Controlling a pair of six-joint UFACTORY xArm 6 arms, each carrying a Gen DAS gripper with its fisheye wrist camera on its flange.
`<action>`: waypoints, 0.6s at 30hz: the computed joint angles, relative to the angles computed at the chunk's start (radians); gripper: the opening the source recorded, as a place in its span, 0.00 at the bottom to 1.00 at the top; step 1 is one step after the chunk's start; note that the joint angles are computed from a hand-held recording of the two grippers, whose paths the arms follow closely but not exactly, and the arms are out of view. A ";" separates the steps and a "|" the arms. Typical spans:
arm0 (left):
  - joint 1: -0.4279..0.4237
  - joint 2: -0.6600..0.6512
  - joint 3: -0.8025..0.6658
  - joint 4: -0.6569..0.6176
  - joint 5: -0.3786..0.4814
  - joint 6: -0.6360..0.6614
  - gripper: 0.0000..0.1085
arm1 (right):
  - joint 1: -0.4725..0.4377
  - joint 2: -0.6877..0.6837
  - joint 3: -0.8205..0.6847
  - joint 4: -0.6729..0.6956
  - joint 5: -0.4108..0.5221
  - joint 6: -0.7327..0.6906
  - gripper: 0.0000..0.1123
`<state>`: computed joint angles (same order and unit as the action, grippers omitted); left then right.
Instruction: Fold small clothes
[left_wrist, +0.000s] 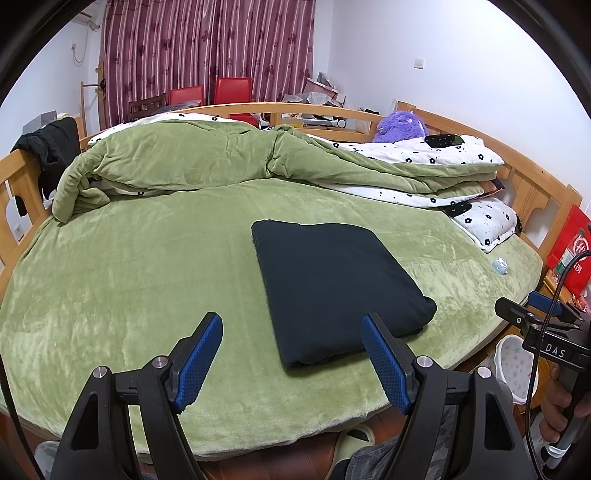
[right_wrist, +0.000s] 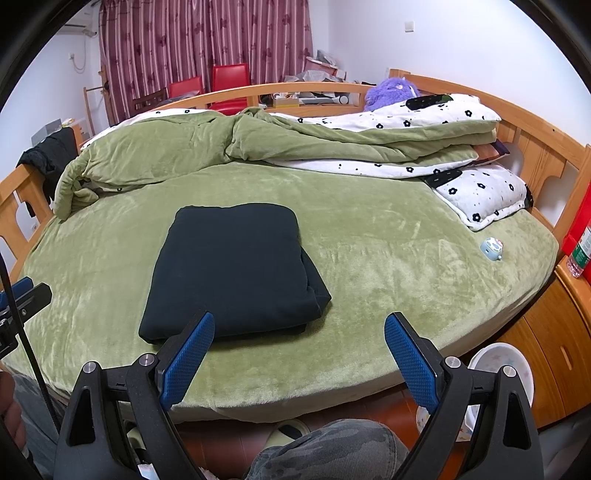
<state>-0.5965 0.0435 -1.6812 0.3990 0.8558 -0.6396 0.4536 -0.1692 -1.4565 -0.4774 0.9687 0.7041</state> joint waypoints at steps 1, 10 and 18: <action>0.000 0.000 0.000 0.000 0.000 0.000 0.70 | 0.001 0.003 -0.004 -0.002 0.002 0.002 0.82; -0.003 -0.003 0.000 0.002 0.002 -0.005 0.70 | 0.000 0.002 -0.004 -0.001 0.001 0.000 0.82; -0.003 -0.003 -0.007 0.001 0.010 0.000 0.70 | 0.004 0.001 -0.002 -0.005 0.002 0.006 0.82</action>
